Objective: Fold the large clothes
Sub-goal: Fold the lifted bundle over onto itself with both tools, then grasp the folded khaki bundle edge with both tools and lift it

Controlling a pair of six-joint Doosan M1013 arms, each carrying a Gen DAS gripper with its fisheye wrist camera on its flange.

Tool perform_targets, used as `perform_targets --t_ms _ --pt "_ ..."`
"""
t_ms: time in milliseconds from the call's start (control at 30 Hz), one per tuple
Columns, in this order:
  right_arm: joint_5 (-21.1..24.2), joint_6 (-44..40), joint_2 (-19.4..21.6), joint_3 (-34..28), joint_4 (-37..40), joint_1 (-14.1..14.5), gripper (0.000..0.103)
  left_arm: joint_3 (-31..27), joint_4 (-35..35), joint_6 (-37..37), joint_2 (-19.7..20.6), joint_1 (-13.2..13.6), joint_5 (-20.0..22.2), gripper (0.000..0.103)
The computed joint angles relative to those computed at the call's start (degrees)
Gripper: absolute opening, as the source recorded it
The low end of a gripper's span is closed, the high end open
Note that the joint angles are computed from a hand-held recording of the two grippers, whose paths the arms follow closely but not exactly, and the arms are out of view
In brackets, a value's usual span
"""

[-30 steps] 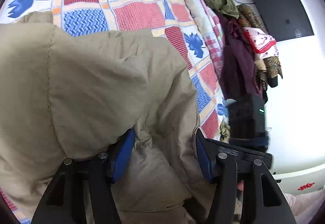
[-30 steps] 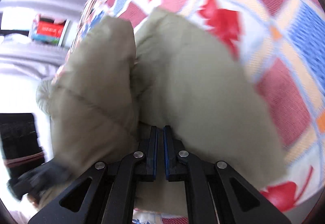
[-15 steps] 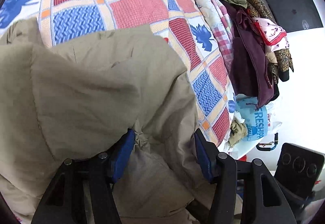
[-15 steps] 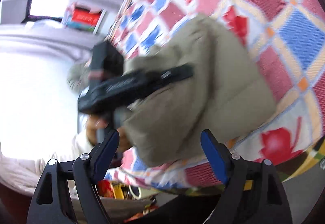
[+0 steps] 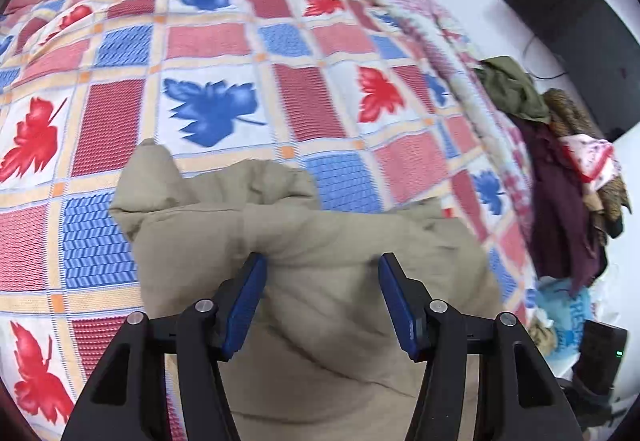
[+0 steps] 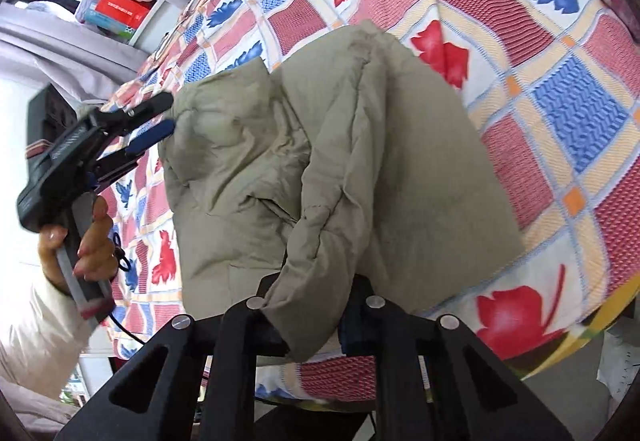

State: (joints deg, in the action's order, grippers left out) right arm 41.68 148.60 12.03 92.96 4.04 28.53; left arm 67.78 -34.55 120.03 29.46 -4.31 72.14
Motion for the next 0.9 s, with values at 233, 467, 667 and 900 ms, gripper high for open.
perform_targets --t_ms 233,467,667,900 --pt "4.23 2.01 -0.08 0.14 -5.39 0.84 0.018 1.57 1.72 0.26 0.58 -3.92 -3.84 0.059" --pt "3.33 7.86 -2.3 5.36 -6.53 -0.73 0.018 2.08 4.01 -0.27 1.21 -7.91 -6.36 0.06" --pt "0.25 5.19 -2.5 8.11 -1.15 -2.35 0.019 2.45 6.06 -0.8 1.14 -8.59 -7.14 0.06" --pt "3.02 14.03 -6.85 7.63 -11.07 -1.52 0.033 2.66 5.72 0.27 1.01 -8.06 -7.05 0.06"
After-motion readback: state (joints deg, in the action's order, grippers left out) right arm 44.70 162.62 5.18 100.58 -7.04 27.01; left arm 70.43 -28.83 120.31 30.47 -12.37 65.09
